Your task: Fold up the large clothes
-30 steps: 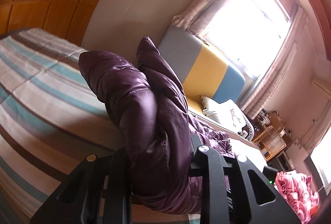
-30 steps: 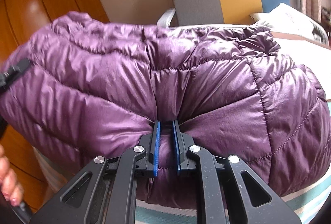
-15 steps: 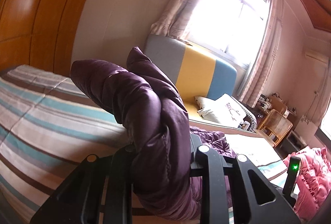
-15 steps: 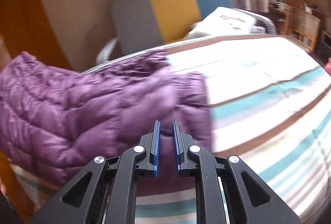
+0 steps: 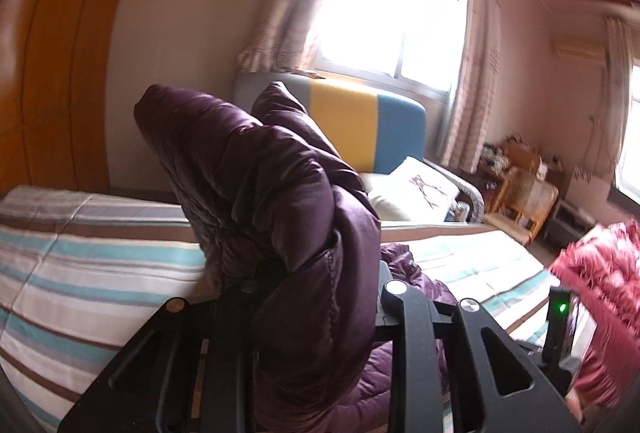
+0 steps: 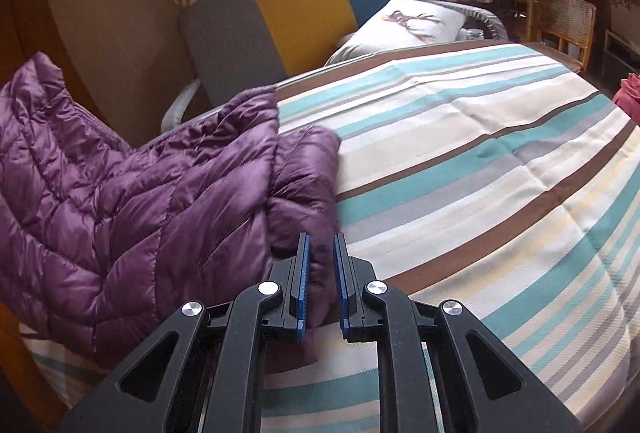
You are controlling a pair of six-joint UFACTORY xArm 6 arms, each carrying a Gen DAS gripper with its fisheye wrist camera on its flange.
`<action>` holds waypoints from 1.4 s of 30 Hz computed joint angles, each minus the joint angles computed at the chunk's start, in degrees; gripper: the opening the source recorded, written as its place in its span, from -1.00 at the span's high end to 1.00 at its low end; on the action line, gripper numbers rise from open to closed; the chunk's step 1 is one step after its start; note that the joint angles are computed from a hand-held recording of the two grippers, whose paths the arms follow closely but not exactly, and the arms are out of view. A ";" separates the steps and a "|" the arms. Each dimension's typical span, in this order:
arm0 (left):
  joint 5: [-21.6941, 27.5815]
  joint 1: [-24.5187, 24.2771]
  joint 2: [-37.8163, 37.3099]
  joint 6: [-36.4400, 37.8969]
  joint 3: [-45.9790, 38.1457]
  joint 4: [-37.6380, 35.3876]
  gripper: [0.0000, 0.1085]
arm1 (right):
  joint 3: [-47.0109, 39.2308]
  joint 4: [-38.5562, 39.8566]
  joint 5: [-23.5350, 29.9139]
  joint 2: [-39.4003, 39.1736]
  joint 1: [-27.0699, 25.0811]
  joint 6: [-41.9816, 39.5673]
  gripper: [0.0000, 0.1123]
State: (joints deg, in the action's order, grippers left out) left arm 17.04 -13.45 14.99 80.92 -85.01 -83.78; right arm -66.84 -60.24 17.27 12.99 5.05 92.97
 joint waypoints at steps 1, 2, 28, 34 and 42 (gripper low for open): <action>-0.54 -0.79 0.16 -0.32 -0.23 1.18 0.54 | 0.44 -0.77 0.44 -0.62 -0.22 1.02 0.77; -0.80 -1.54 0.37 -0.29 -0.39 2.17 0.54 | 1.14 -1.10 0.39 -1.35 -0.59 1.63 0.77; 2.08 -12.55 8.59 -5.27 0.77 21.01 0.29 | 7.36 -4.34 -2.32 -6.79 -6.25 11.90 0.77; 17.53 -7.30 1.09 1.38 4.55 9.31 -0.51 | 6.73 -3.84 -2.94 -6.50 -5.98 10.45 0.77; 14.20 1.69 -2.19 5.25 6.50 -5.91 -0.58 | 4.92 -2.84 -2.93 -6.26 -4.14 7.60 0.77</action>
State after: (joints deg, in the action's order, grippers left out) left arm 31.25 -11.76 12.80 86.17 -78.51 -89.68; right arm -61.92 -63.08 14.34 6.72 0.92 100.57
